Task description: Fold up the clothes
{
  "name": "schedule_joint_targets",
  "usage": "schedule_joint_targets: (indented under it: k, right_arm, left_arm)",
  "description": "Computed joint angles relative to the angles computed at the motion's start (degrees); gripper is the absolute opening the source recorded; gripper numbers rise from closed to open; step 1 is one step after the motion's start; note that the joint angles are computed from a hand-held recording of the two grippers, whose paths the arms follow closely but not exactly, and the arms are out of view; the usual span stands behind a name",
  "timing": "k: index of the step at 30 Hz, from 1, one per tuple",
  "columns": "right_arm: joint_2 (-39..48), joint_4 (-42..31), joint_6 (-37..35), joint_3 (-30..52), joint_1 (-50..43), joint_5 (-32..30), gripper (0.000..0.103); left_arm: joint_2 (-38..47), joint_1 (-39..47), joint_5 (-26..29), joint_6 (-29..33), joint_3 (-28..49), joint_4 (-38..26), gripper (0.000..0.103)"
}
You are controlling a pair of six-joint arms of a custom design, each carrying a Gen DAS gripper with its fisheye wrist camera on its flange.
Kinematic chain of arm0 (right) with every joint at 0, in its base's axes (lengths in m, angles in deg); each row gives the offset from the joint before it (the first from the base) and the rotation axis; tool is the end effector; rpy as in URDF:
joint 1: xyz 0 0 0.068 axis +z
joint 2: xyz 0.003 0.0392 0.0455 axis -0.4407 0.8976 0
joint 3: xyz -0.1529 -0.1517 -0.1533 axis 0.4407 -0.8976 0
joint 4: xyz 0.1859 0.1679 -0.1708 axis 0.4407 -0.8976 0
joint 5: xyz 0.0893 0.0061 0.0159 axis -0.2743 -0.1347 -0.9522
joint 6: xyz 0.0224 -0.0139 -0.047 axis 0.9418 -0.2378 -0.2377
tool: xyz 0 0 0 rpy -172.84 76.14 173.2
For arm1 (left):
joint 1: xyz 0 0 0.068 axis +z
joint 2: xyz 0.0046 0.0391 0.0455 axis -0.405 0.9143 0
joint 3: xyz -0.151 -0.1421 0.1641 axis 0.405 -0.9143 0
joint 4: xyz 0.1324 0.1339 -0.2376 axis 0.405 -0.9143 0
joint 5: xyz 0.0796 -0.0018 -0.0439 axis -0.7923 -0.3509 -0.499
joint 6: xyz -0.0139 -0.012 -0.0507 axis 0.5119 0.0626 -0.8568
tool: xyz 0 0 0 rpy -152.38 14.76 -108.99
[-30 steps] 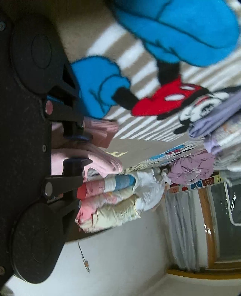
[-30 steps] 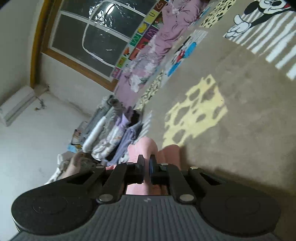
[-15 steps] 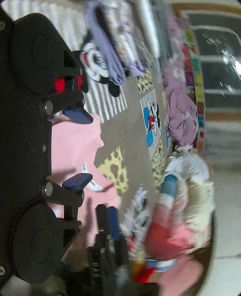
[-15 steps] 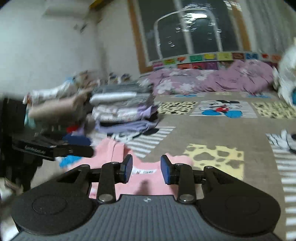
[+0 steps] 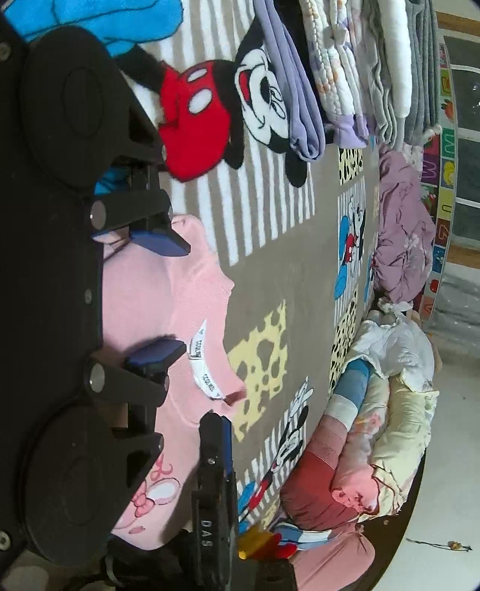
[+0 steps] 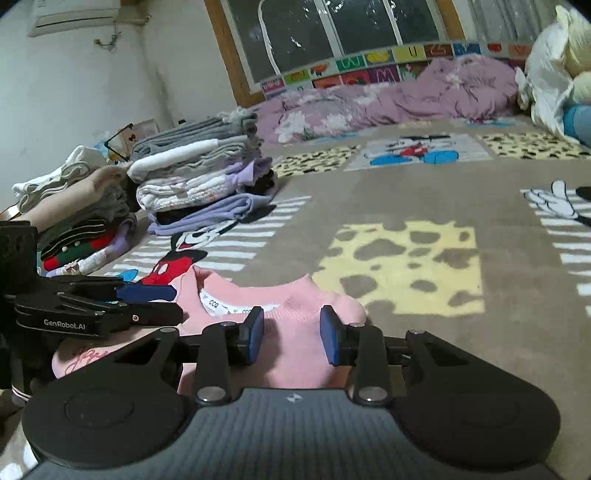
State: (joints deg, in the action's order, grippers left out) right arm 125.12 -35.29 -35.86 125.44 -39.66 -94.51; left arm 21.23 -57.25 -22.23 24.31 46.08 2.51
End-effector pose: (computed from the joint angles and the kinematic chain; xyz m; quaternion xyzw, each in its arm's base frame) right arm 0.3090 -0.0441 0.1242 -0.2407 0.8168 0.3195 0.4157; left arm 0.2113 -0.1290 0.1367 0.0338 0.8726 -0.1269 0.4704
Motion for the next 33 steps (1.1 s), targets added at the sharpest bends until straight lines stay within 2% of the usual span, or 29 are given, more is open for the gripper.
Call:
schedule_joint_targets:
  k: [4,8,10,11,13,14,15,17,18,21,23,25,27,31,33]
  right_arm:
    - [2.70,-1.89,0.52,2.12,-0.71,-1.35,0.032]
    - [0.45,-1.71,0.34,0.99,-0.70,-0.72,0.032]
    - [-2.57,-0.42,2.71,-0.70,-2.40,-1.96,0.034]
    - [-5.12,0.87,4.53,-2.24,-3.84,-2.91,0.035]
    - [-10.12,-0.11,4.74,-4.65,-7.52,-6.34,0.036]
    - [-12.56,-2.47,2.17,-5.58,-9.11,-7.39,0.037]
    - [-14.97,-5.75,-1.51,-6.44,-10.55,-8.07,0.037]
    - [-19.21,-11.54,-9.35,-8.54,-12.54,-9.20,0.037]
    - [-21.21,-14.31,-13.28,-9.59,-13.34,-9.64,0.037]
    - [-27.10,-18.05,-20.45,-13.42,-13.90,-10.22,0.037]
    - [-31.47,-16.49,-20.11,-16.62,-12.85,-9.60,0.037]
    - [-33.37,-14.64,-17.80,-18.34,-11.37,-8.19,0.037]
    - [-33.66,-12.14,-15.16,-19.42,-9.83,-5.75,0.037]
    - [-28.00,-11.91,-14.99,-18.72,-7.79,-1.13,0.042]
    - [-25.25,-10.50,-13.60,-18.08,-7.36,-0.92,0.042]
  left_arm:
    - [0.44,0.62,0.91,-0.37,0.30,0.13,0.051]
    - [-0.14,-1.60,-2.58,-0.39,1.55,-2.42,0.053]
    - [-4.07,-2.32,-3.22,-3.43,1.53,-5.95,0.060]
    - [-6.74,-3.22,-4.31,-5.57,1.14,-7.81,0.067]
    - [-13.89,-6.63,-8.77,-11.47,-0.32,-12.26,0.072]
    - [-16.39,-8.85,-11.39,-14.05,-0.18,-15.42,0.076]
    - [-16.79,-12.20,-15.39,-15.47,0.85,-18.67,0.085]
    - [-14.55,-20.35,-25.82,-17.28,3.52,-23.66,0.090]
    - [-13.44,-23.89,-30.14,-17.73,4.31,-24.89,0.090]
    - [-12.03,-30.52,-37.41,-13.21,3.03,-20.58,0.089]
    - [-11.28,-30.72,-36.67,-9.51,1.97,-17.25,0.087]
    - [-10.78,-28.08,-31.09,-6.99,0.69,-14.34,0.081]
    - [-6.67,-24.84,-26.18,-7.96,1.66,-15.39,0.080]
    - [-3.91,-18.73,-17.46,-10.00,-0.56,-11.16,0.085]
    - [-4.25,-17.83,-16.29,-9.81,-0.87,-10.52,0.087]
